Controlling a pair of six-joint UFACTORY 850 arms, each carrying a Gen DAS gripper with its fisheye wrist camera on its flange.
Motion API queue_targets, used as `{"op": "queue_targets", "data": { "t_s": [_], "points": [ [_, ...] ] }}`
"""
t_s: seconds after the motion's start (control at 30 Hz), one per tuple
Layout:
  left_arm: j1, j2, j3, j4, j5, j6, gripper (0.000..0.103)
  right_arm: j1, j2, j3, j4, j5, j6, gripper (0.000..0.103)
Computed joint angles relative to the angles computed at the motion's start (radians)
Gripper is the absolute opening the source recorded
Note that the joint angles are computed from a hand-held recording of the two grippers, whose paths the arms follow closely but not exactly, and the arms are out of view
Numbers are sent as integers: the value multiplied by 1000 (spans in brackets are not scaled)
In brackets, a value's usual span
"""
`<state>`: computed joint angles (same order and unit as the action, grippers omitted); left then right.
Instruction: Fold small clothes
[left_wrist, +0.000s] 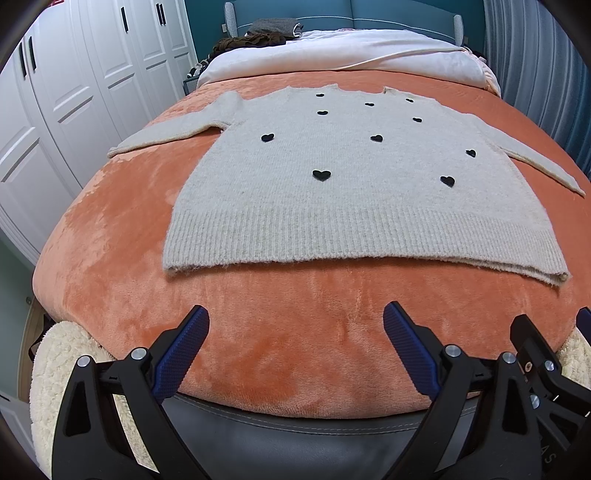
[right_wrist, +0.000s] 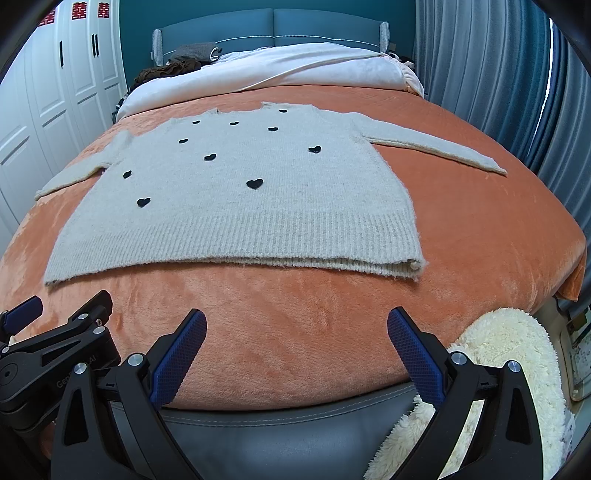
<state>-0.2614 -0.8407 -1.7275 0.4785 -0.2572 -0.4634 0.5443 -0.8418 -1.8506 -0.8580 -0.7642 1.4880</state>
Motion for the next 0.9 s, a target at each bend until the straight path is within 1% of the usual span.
{"op": "queue_targets", "data": {
  "t_s": [0.27,0.37,0.4,0.47,0.57,0.63,0.67,0.73,0.8,0.9],
  "points": [
    [3,8,15,9,6,-10,93,2,4,11,-1,3,8,98],
    [4,8,16,-16,7,12,93,0,6,18,1,15,7,98],
    [6,8,18,-36,11,28,93,-4,11,26,9,30,4,98],
    [17,9,18,-165,19,145,95,-16,25,52,33,89,-9,97],
    [28,-3,-9,-215,18,181,96,-38,42,69,4,122,6,97],
    [38,-21,-51,-239,0,199,96,-75,67,93,-16,152,42,97],
    [43,-32,-76,-248,-10,205,96,-107,85,112,-31,174,69,97],
    [53,-59,-138,-296,-41,252,96,-169,98,118,-35,191,82,97],
    [60,-93,-208,-353,-71,311,97,-256,100,110,-16,214,92,97],
    [64,-154,-322,-334,-121,284,97,-399,73,60,49,227,107,97]
  ]
}}
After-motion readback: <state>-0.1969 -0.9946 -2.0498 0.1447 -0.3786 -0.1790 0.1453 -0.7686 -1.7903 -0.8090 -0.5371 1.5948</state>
